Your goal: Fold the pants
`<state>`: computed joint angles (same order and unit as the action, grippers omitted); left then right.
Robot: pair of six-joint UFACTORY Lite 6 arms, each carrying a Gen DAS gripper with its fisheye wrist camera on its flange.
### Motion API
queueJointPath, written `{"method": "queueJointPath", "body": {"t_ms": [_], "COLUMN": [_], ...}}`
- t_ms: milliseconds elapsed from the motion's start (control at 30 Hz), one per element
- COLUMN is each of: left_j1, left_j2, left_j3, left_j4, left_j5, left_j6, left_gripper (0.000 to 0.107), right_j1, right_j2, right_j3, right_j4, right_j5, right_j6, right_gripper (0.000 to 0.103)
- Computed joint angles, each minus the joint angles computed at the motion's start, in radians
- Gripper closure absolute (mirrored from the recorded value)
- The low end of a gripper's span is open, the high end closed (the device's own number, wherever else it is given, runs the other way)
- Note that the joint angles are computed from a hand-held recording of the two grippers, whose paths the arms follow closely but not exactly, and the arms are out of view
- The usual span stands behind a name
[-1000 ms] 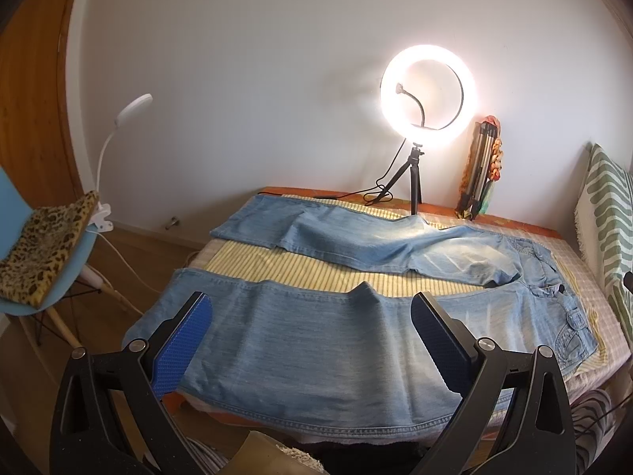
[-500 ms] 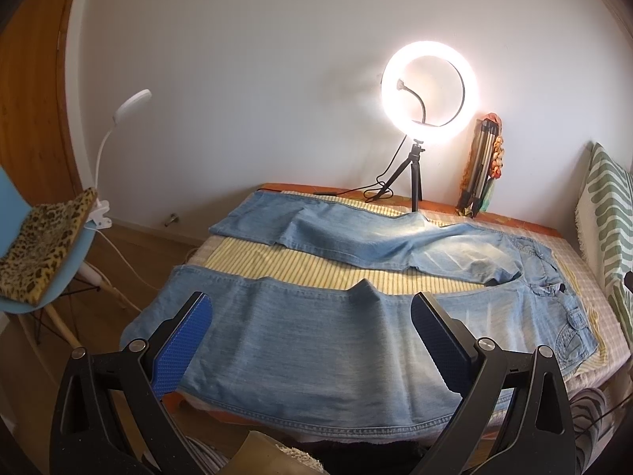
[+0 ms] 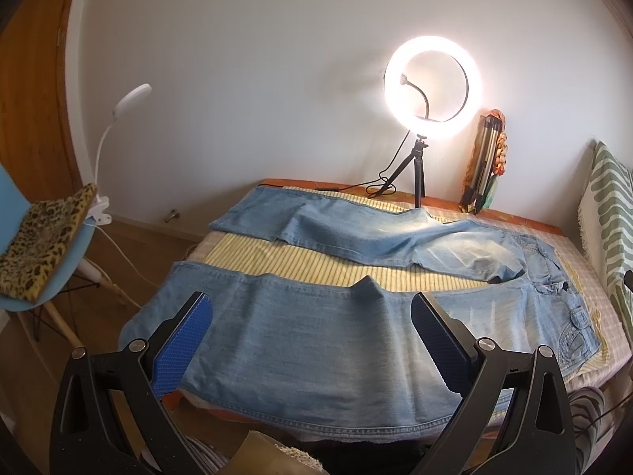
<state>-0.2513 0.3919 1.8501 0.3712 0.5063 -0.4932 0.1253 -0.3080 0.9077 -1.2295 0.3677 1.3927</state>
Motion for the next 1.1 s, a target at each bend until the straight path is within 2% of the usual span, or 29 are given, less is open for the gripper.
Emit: {"method": "queueJointPath", "body": {"t_ms": [400,533,700,833,1000,1100], "left_j1": [0.024,0.073,0.118,0.153,0.243,0.295], "left_j2": [0.092,0.162,0.214,0.250,0.283,0.293], "left_j3": [0.113,0.209,0.263,0.300,0.357,0.371], "left_j4": [0.070,-0.038,-0.020,0.037,-0.019,-0.034], "left_j5": [0.033,0.076,0.098,0.125,0.149,0.161], "left_j6": [-0.011,0.100,0.121,0.117,0.181,0.187], "left_gripper": [0.007,0.007,0.007,0.007,0.008,0.017], "right_j1": [-0.040,-0.040,-0.034,0.001,0.057,0.104], "right_j2": [0.091,0.152,0.235,0.327,0.407,0.447], "right_j3": [0.042,0.093,0.155,0.225,0.274,0.280], "right_j4": [-0.076,-0.172,-0.341,-0.303,-0.194,-0.082], "right_j5": [-0.065,-0.083,-0.161,-0.170,-0.223,-0.239], "right_j6": [0.062,0.117,0.216,0.138,-0.035,-0.195], "right_gripper": [0.000,0.000,0.000,0.000,0.000,0.000]}}
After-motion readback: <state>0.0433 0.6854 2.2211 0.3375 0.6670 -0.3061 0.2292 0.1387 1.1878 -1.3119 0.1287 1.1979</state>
